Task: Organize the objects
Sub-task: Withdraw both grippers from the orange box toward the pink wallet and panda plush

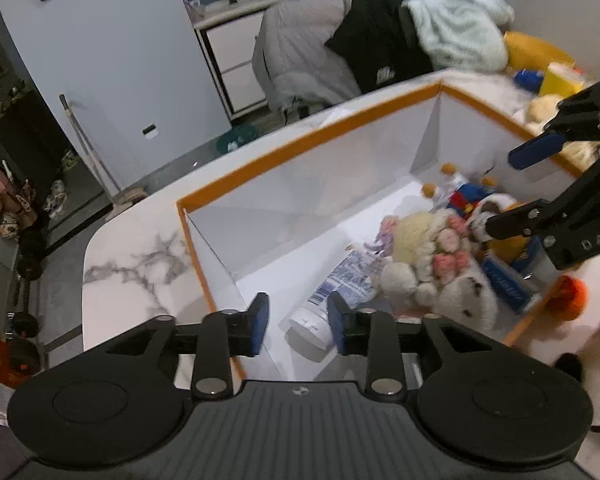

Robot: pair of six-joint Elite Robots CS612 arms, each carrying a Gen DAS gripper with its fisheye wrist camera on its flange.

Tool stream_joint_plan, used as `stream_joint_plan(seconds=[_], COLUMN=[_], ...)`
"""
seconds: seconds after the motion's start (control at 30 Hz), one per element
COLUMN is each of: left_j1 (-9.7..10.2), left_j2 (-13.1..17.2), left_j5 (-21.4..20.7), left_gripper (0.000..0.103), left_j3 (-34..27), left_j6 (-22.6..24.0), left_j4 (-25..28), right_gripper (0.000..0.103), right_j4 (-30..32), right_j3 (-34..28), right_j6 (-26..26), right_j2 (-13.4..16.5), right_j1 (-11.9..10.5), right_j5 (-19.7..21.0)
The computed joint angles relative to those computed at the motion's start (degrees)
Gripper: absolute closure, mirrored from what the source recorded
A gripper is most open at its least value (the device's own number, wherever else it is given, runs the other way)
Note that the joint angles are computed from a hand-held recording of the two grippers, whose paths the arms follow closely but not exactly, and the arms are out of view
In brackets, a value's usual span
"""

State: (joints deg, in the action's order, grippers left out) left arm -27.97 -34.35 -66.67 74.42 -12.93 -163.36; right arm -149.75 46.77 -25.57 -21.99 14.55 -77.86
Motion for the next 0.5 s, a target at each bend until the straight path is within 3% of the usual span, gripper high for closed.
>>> stream_joint_plan(seconds=[0.2, 0.5], left_j1=[-0.9, -2.2], left_j2=[-3.48, -6.79], left_j5=[-0.87, -1.08], left_gripper=[0.054, 0.054], left_j3=[7.09, 12.84], left_j6=[-0.9, -1.53], left_j4=[-7.94, -12.54], right_gripper=[0.032, 0.032], right_j4=[-6.78, -12.23], right_j3=[8.45, 19.37], right_j6=[-0.12, -1.88], right_j2=[-4.46, -9.88], right_j1=[-1.31, -3.06], right_j5=[4.31, 8.42])
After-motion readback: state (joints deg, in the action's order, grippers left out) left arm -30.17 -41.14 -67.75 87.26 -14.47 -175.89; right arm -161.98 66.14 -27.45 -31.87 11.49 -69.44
